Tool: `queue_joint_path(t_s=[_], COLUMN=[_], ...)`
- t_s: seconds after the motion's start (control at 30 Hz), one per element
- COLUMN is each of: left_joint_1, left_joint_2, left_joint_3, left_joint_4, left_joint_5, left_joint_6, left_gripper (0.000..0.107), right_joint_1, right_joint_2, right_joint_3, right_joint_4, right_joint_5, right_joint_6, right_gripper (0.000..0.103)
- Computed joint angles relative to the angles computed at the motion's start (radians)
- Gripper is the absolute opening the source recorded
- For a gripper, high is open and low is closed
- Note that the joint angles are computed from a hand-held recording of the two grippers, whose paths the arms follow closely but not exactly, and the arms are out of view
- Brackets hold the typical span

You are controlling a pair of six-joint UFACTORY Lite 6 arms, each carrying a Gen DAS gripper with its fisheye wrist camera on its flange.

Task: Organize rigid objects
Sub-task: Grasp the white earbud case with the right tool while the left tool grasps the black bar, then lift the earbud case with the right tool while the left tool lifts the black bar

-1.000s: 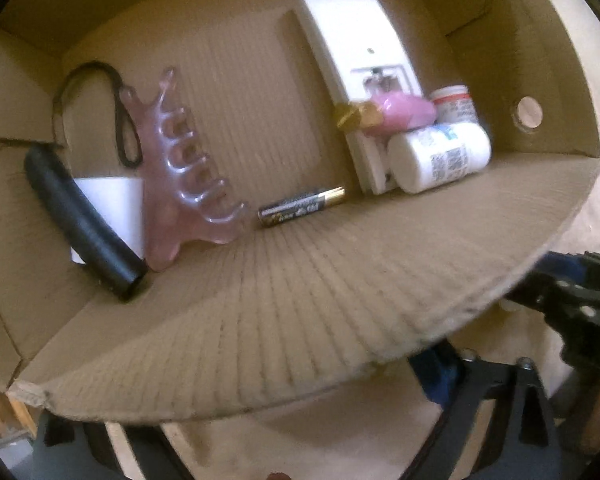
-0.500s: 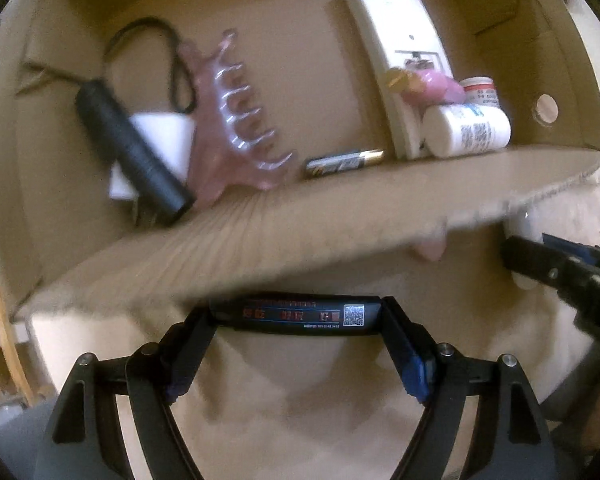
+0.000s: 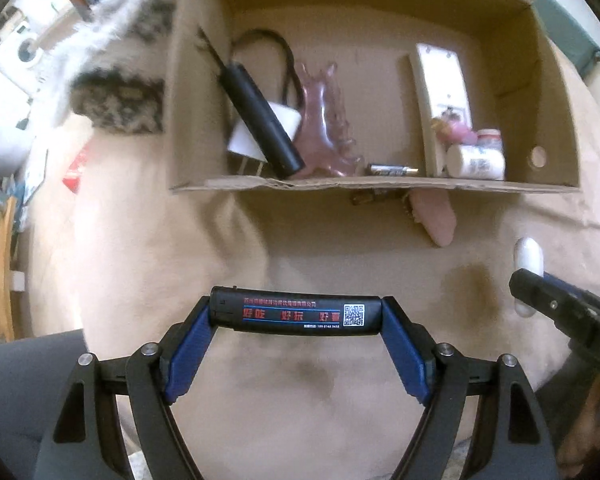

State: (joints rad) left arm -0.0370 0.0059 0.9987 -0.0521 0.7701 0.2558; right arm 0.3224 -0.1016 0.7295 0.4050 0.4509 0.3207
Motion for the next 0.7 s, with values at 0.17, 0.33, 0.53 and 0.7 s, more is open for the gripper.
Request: queue_joint_path(t_s=[0.17, 0.33, 0.53, 0.7], left_joint_1=[0.047, -0.004, -0.010, -0.039], left_joint_2=[-0.068, -0.067, 0.067, 0.194], left_joint_3=[0.041, 0.106, 0.330, 0.503], left_joint_4=[-0.077, -0.106, -0.122, -0.124], left_joint_5=[0.060, 0.045, 0.080, 0.087], left_joint_6=[0.081, -0.026, -0.054, -0.074], left_gripper=[0.079, 0.079, 0.079, 0.079], right_joint_1=[0.073, 0.102, 0.059, -0.023], right_joint_2=[-0.115, -0.180, -0.179, -0.111], right_joint_3=[-0.016, 0.024, 0.122, 0.245], right_joint_4=[-0.120, -0.224, -0.263, -0.206], right_joint_5=[0.000, 0.022, 0.050, 0.069], right_joint_6=[0.136, 0.227, 0.180, 0.041], right_gripper=[0.046, 0.046, 0.046, 0.046])
